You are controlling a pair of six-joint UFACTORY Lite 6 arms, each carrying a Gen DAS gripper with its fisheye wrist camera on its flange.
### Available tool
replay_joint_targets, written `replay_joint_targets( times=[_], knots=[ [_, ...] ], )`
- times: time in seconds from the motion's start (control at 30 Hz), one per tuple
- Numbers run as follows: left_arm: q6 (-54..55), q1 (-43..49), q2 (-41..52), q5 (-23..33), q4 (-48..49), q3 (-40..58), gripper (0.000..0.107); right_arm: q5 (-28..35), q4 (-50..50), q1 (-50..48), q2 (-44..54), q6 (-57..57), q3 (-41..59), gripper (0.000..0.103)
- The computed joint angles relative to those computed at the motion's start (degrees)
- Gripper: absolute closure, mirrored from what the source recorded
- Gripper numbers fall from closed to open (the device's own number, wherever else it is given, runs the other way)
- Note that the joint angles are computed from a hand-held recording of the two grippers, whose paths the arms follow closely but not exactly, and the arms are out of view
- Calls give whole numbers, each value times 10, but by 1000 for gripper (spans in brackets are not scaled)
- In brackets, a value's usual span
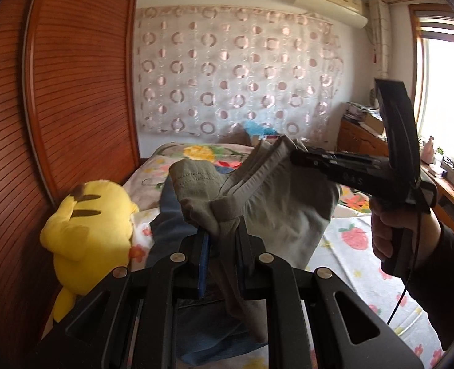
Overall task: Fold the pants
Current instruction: 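Carry the shorts with the right gripper onto the blue denim pile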
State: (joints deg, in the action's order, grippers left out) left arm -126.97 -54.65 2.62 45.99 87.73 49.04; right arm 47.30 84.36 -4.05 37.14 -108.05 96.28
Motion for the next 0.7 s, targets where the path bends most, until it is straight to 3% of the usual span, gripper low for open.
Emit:
replay_joint_targets(
  times=[0.27, 0.43, 0.6, 0.7],
  knots=[
    [-86, -6, -22, 8, 2, -59, 91, -1, -96, 50, 119, 99, 194, 94],
    [-82, -10, -9, 11, -20, -61, 91, -5, -141, 74, 164, 143, 275, 94],
    [-108, -17, -15, 14, -25, -83, 91, 26, -210, 87, 258, 243, 432, 94],
    [-110, -17, -17, 11, -30, -89, 91, 21, -240, 97, 276, 263, 460, 94]
  ],
)
